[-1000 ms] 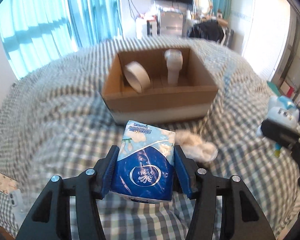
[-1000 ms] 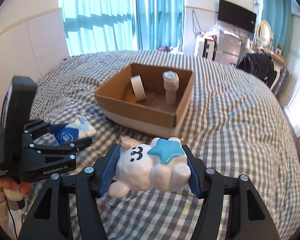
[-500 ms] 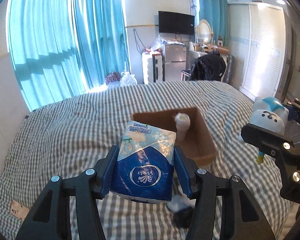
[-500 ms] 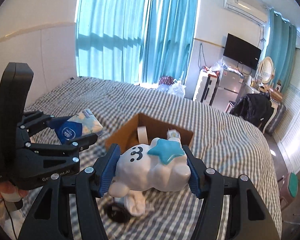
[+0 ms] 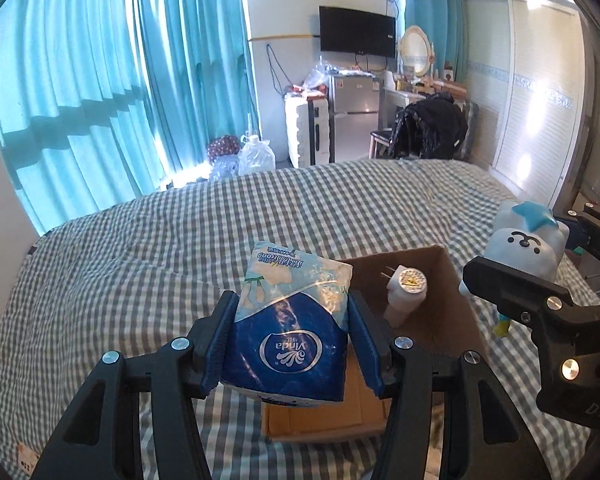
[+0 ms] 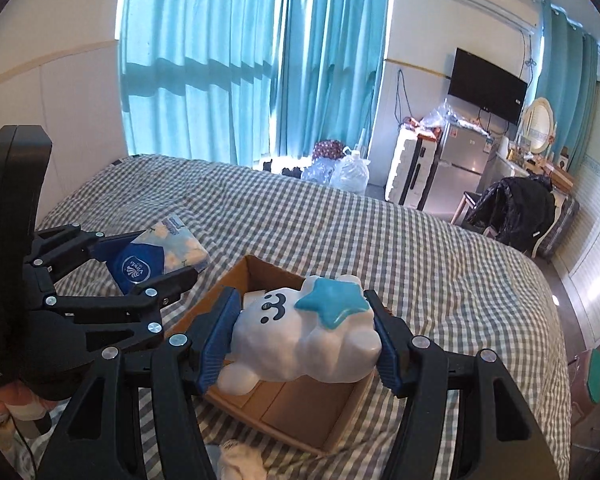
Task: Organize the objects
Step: 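Lower tissue pack and figurine into the box and open both tools, then move both tools back toward the black lid and white cloth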
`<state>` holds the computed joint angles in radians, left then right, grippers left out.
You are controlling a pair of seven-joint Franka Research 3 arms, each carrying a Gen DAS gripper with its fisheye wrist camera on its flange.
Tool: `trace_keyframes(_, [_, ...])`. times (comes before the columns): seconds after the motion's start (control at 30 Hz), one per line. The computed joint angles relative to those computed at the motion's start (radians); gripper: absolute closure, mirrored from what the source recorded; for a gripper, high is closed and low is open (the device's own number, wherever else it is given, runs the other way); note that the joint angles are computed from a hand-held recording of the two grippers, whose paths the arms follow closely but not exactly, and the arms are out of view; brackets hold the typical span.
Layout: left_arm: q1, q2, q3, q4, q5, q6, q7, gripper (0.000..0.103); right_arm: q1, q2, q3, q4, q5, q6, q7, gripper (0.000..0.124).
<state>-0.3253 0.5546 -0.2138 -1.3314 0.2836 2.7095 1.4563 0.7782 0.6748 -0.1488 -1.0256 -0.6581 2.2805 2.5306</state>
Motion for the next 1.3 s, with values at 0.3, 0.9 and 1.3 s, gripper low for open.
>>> trace_keyframes(0.3, [-0.06, 0.281, 0.016, 0.331, -0.018, -0.155, 0.062, 0.047, -0.088, 0.13, 0.007, 0.074, 0.138, 0.029, -0.066, 0.063])
trace_keyframes(0.9, [-0.113, 0.18, 0.11, 0.13, 0.072, -0.008, -0.051, 0.01, -0.015, -0.036, -0.092, -0.231, 0.045, 0.239, 0.148, 0.036])
trace_keyframes(1.3, [-0.044, -0.184, 0.065, -0.229, 0.145, 0.121, -0.199, 0.005, 0.072, -0.338, -0.007, -0.427, -0.265, 0.062, 0.285, 0.032])
